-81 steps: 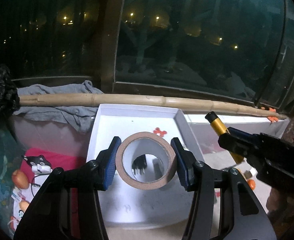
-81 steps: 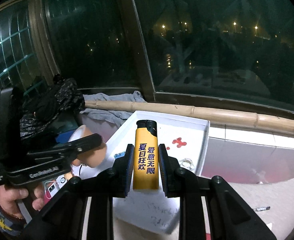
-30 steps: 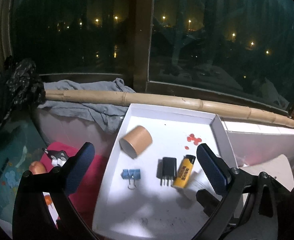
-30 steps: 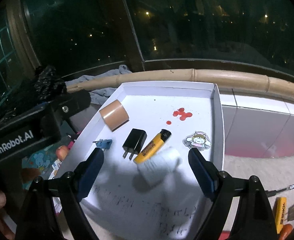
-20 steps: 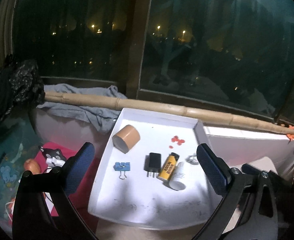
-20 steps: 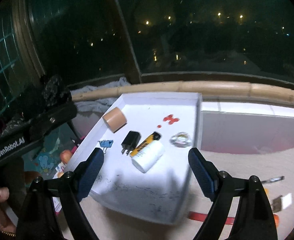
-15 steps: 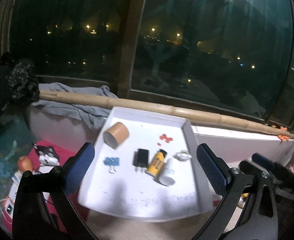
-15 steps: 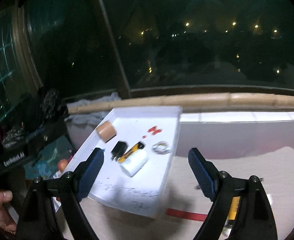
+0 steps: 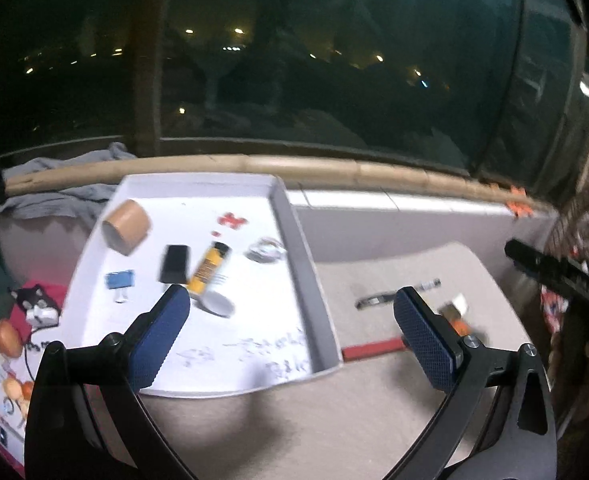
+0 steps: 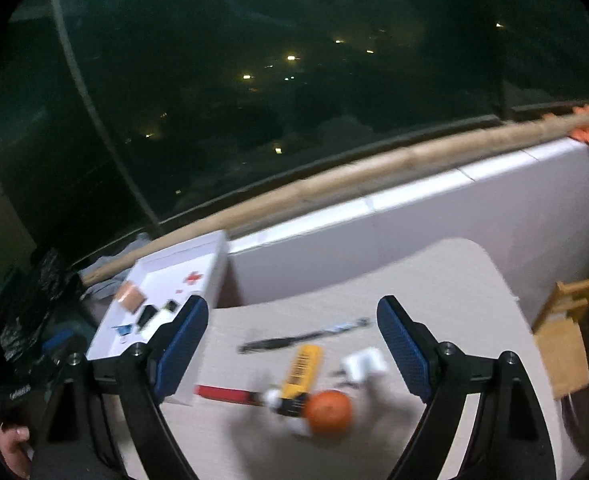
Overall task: Organize rigid objects
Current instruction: 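Move both open tools back over the remaining objects on the table, then grasp the red lighter with the left tool while the right tool grasps the mandarin orange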
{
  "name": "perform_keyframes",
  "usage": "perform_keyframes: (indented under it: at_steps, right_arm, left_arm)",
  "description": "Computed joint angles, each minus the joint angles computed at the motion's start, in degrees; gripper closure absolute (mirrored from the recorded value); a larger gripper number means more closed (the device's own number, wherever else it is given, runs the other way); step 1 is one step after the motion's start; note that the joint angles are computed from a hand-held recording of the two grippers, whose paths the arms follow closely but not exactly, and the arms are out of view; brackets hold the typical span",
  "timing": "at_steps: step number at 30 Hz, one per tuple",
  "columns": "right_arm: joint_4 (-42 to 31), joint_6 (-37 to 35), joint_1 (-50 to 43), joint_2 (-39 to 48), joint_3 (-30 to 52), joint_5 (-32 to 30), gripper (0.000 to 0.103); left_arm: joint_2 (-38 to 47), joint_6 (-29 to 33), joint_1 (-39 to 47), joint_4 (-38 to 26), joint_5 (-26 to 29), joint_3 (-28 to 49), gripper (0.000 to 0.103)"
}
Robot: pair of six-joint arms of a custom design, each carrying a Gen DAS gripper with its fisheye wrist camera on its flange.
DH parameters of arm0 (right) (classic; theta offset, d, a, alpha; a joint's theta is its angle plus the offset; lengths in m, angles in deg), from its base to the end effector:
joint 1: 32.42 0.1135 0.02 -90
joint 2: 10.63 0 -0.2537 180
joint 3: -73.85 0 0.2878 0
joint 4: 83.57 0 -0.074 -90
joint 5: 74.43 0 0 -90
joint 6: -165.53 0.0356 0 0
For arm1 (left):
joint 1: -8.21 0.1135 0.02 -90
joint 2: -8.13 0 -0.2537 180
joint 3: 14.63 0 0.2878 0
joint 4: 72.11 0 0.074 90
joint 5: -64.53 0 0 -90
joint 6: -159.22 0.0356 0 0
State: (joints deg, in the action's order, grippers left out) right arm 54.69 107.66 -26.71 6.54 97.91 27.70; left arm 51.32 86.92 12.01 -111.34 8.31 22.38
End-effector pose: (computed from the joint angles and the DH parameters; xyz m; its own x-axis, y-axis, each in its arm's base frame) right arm 0.1526 0.0077 0.1607 -0.4420 0.4784 -0.7588 0.3653 0.8686 0.3348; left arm 0.1948 -0.0069 0.1824 -0.5753 0.2151 -0.7892 0.5346 0.8291 -0.1638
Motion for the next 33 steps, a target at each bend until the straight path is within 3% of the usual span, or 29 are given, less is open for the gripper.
perform_keyframes:
  at_steps: [3,6,8,9,12,14,15,17,20,30,33]
  right_arm:
    - [-5.02,-2.52,-7.24,-5.71,-2.16,-5.19,0.016]
    - [-6.7,-5.18,-8.86,-6.94,-4.23,-7.84,0.017]
    - [-7.62,-6.57,-7.88,-7.59,-5.75,-7.99,0.026]
    - [-7.8,-6.95,-7.38,-7.39,-6.4,-8.19,0.035]
    - [-2.62,-6.93,-5.69,-0.41,-7.43,-9.38,0.04]
    - [1.21,-6.82,-3.56,3.97,-7.63,-8.99,0.042]
    - [1.99,-7.26,-3.65,4.43,-7.99,-9.28,0.042]
    - [4.8,-7.49,-3.0,7.28,-8.2,-9.46,0.045]
    - [10.72,-7.32,-1.39,14.54,-7.78,-9.35,0.056]
    - [18.43,-8.09,-1.23,24.51,-6.63,-10.59,0.057]
    - [19.18,-8.38,-0.4,25.51,-6.45,-9.52,0.06]
  left_arm:
    - [1.17,1.7,-6.38,-0.07,-3.67,-0.37,0.0]
    - [3.13,3.98,-12.25,0.87,-7.66,-0.71,0.0]
    - [3.33,5.87,-16.66,2.37,-11.07,-1.68,0.0]
    - [3.24,6.66,-19.42,3.33,-13.58,-2.3,0.001]
    - [4.71,8.72,-26.34,6.77,-20.25,-3.65,0.007]
    - [7.53,9.14,-29.94,9.27,-24.35,-3.88,0.02]
    - [9.61,9.31,-30.55,9.78,-24.71,-3.35,0.025]
    - [13.38,8.97,-32.04,11.09,-25.56,-2.54,0.026]
    - [15.86,8.9,-34.15,12.14,-26.66,-1.97,0.026]
    - [29.63,7.6,-37.87,11.51,-28.15,4.28,0.026]
    - [29.54,7.08,-36.89,8.97,-24.95,4.83,0.026]
